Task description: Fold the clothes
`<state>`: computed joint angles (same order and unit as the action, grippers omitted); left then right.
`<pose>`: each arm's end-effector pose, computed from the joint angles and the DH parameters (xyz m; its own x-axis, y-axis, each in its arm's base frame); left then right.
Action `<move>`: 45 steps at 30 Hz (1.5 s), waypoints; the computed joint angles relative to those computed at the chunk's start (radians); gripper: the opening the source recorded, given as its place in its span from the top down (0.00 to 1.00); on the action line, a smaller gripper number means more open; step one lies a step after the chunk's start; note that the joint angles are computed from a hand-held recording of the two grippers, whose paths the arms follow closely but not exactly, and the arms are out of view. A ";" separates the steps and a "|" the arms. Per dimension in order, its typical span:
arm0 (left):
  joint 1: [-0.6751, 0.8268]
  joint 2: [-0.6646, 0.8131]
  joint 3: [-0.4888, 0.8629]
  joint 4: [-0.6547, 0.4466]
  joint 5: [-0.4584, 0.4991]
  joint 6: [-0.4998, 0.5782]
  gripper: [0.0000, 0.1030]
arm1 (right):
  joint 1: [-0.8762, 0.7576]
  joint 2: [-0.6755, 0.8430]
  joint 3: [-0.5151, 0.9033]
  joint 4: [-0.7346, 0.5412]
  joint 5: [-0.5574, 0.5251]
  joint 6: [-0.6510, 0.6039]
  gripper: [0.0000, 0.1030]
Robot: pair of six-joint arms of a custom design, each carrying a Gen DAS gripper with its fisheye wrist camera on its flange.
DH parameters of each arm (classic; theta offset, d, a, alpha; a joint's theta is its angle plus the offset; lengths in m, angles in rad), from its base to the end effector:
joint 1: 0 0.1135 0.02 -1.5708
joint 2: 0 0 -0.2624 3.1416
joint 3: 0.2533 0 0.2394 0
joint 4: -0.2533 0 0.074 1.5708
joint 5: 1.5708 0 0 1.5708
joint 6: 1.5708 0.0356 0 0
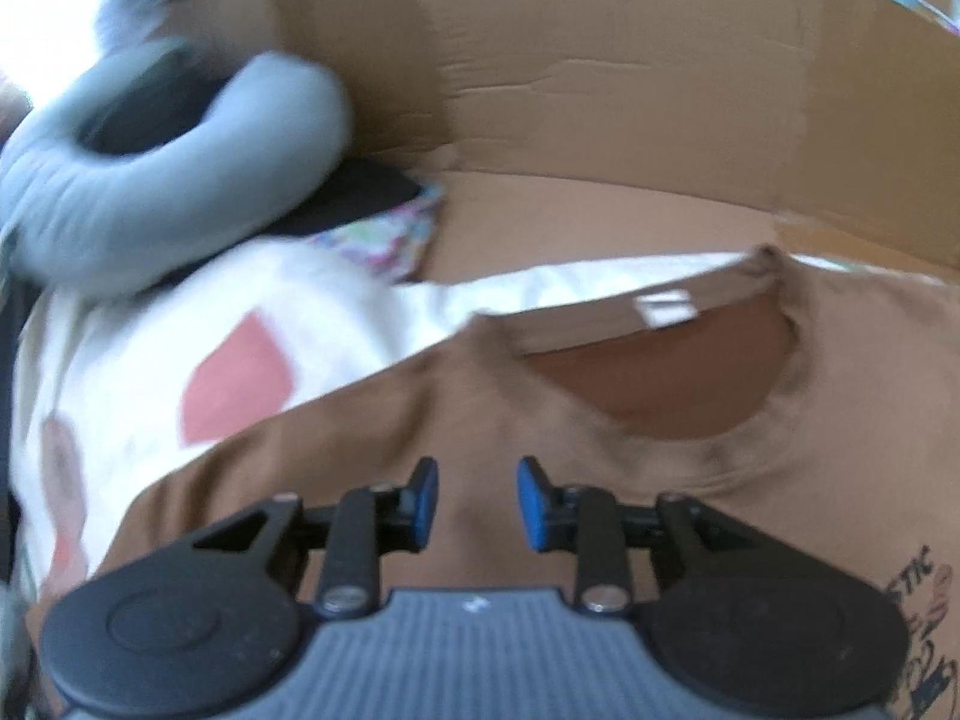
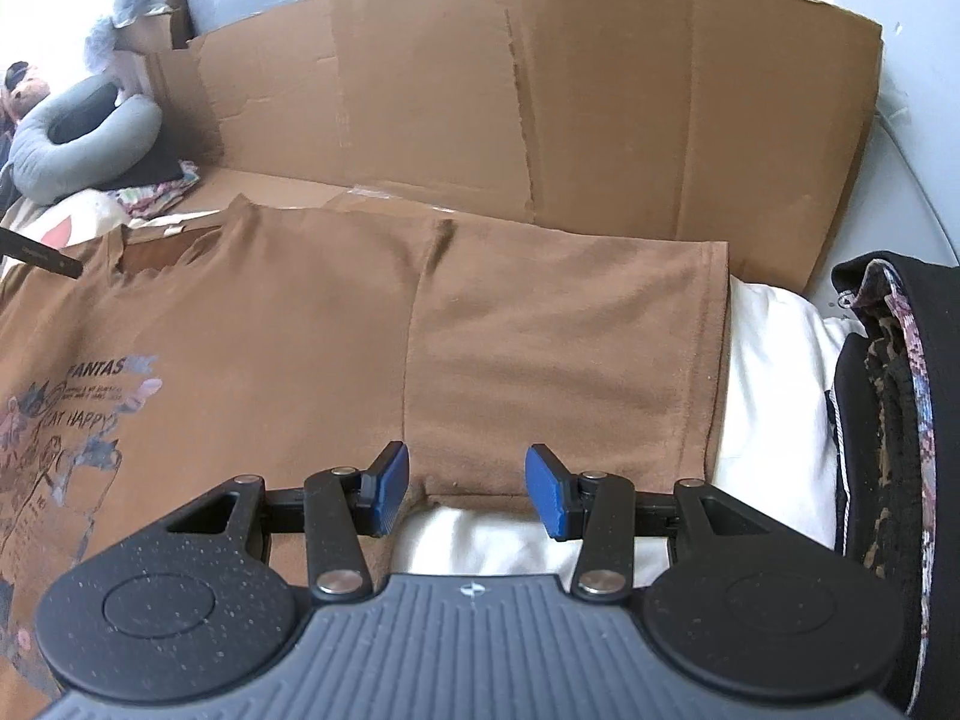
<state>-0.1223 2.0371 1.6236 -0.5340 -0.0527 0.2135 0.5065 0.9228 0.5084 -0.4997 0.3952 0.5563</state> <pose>0.4352 -0.0516 0.2207 -0.7682 0.3076 -0.5614 0.2600 0.9513 0.1655 0.1493 0.0672 0.1997 -0.7160 0.1601 -0.6795 0.1600 0.9851 0.0634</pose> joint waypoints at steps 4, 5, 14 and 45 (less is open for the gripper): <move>0.069 -0.018 -0.035 0.063 -0.014 -0.049 0.80 | 0.000 -0.009 -0.003 -0.028 0.003 -0.022 0.51; 0.085 -0.013 -0.028 0.070 -0.020 -0.056 0.83 | -0.006 -0.011 -0.004 -0.032 0.000 -0.026 0.51; 0.202 0.066 0.081 0.056 -0.010 -0.118 0.92 | -0.051 0.008 -0.020 -0.015 -0.022 -0.066 0.51; 0.329 0.057 0.380 -0.342 0.057 0.042 0.61 | 0.026 -0.048 0.027 -0.130 0.013 0.044 0.51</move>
